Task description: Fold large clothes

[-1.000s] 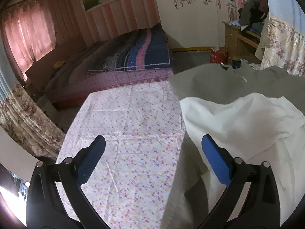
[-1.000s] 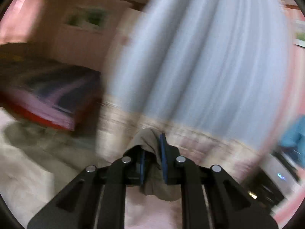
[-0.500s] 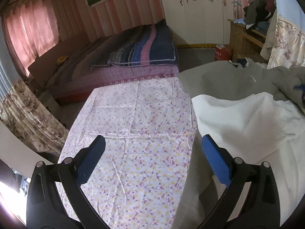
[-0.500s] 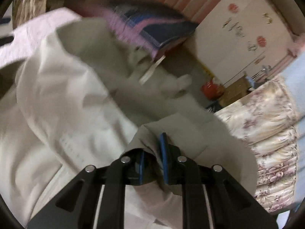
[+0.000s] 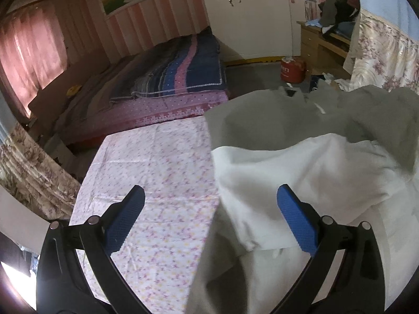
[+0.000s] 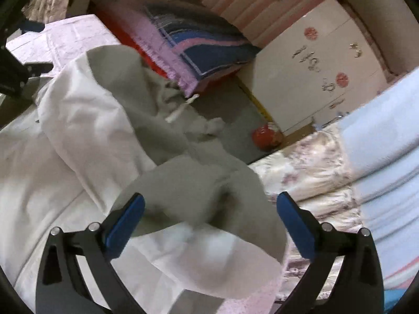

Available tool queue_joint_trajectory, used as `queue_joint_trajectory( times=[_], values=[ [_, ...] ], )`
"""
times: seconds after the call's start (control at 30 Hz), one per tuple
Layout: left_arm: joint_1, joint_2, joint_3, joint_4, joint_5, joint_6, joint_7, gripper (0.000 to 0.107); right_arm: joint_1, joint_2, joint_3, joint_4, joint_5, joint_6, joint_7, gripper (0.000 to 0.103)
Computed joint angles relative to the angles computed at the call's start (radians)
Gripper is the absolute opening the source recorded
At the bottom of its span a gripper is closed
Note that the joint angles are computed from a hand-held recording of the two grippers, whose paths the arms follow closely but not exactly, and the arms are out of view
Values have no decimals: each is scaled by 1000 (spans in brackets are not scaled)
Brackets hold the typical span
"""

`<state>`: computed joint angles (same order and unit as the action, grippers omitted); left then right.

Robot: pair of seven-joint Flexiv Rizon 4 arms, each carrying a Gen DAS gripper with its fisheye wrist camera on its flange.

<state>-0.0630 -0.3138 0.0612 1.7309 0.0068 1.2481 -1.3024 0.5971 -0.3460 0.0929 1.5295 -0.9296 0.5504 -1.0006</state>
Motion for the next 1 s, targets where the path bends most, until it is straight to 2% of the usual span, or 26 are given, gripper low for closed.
queue_joint_trajectory(
  times=[0.07,0.2,0.23,0.3,0.37,0.4,0.53,0.57,0.63,0.67,0.7,0.73,0.77,0.8,0.83,0.87,0.9,0.93,0.97,1.0],
  values=[
    [-11,2,-6,-5,5,-8,0,100,-19,50,-1,46,-17,45,51,101],
    [-30,5,-39,-9,-10,-18,24,100,-101,182,-12,198,-165,135,310,101],
    [-33,3,-51,-10,-23,-24,33,100,-138,219,-14,247,-185,159,418,101],
    [-44,-5,-85,-10,-62,-36,57,100,-210,270,-11,325,-147,197,583,101],
    [-53,-7,-117,4,-101,-28,92,100,-274,293,2,381,-1,239,623,101],
    [-57,-6,-137,14,-124,-23,119,100,-299,299,8,403,30,267,637,101],
    [-103,-1,-182,53,-166,10,205,100,-389,347,11,533,-12,428,800,99],
    [-132,-5,-171,52,-140,19,199,100,-412,354,7,560,-38,487,857,95],
    [-196,-22,-129,27,-66,20,154,100,-440,352,7,586,16,587,852,67],
    [-213,-31,-117,14,-44,14,137,100,-442,337,12,586,97,622,799,60],
    [-217,-38,-122,8,-44,12,136,100,-435,322,21,577,168,628,745,55],
    [-208,-44,-142,8,-64,9,153,100,-427,305,28,566,222,616,692,55],
    [-203,-55,-156,-2,-85,-5,163,100,-417,290,30,556,235,599,670,55],
    [-209,-68,-152,-18,-86,-20,155,98,-409,280,28,549,227,590,669,48],
    [-216,-82,-145,-39,-80,-34,142,93,-401,273,26,546,216,592,665,39],
    [-199,-96,-170,-53,-116,-52,169,71,-397,265,28,538,238,608,637,19],
    [-185,-102,-189,-62,-147,-75,192,41,-392,262,28,533,256,613,625,12],
    [-190,-115,-182,-90,-156,-111,180,32,-381,260,25,519,247,585,630,12],
    [-195,-131,-171,-123,-160,-136,158,14,-370,260,24,503,229,543,628,12],
    [-187,-135,-176,-135,-178,-143,158,10,-361,260,24,493,212,512,625,12]
  ],
)
